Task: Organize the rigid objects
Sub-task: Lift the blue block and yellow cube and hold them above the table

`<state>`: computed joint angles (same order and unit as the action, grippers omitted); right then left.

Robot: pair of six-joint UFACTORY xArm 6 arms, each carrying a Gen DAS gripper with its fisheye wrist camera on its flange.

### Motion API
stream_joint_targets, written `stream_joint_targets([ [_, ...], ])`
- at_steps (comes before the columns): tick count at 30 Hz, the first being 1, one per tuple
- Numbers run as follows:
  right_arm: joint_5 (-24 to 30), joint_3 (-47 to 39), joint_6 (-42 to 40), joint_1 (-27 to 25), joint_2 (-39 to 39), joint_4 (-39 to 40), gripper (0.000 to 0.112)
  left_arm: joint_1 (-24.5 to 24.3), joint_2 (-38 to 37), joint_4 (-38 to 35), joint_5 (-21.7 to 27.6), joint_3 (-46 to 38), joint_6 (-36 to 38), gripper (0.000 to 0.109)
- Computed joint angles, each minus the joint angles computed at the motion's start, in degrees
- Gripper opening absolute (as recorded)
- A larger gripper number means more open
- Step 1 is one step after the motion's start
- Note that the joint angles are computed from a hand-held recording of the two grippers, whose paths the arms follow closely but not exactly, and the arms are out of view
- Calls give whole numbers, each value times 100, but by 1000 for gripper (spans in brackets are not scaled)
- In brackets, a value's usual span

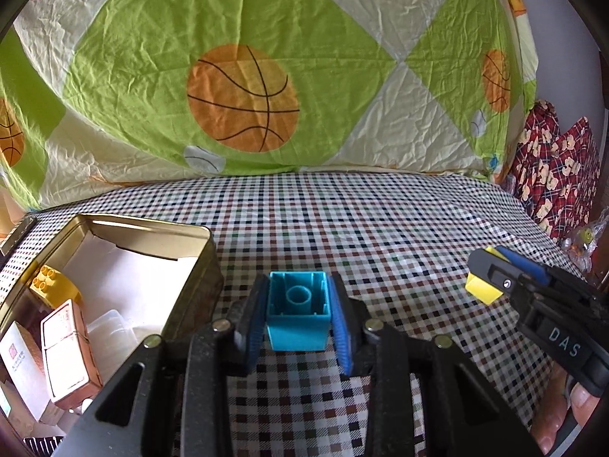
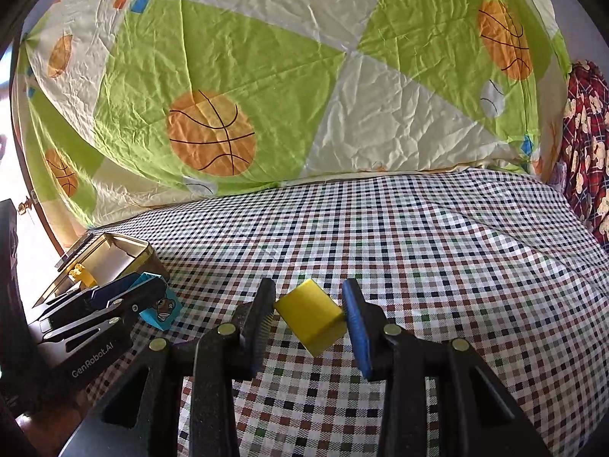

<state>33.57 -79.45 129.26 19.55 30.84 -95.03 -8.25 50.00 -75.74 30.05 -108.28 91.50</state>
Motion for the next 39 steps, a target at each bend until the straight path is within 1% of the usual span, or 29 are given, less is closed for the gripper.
stream_joint_targets([
  [2,127,-4,-44,70,-11,-61,39,40,-122,-306,60,168,311,30],
  [7,464,-74,-285,267,18,-129,39,80,-333,-734,100,467,787,30],
  [14,630,-120,-340,416,35,-270,39,128,-675,-1606,135,949,1795,30],
  [17,660,-126,-321,445,37,-293,39,164,-758,-1846,185,1063,2043,30],
  [24,573,-111,-157,461,21,-413,39,252,-819,-1879,298,1154,2040,30],
  [39,773,-123,53,627,39,-598,39,411,-942,-1950,503,1350,2042,30],
])
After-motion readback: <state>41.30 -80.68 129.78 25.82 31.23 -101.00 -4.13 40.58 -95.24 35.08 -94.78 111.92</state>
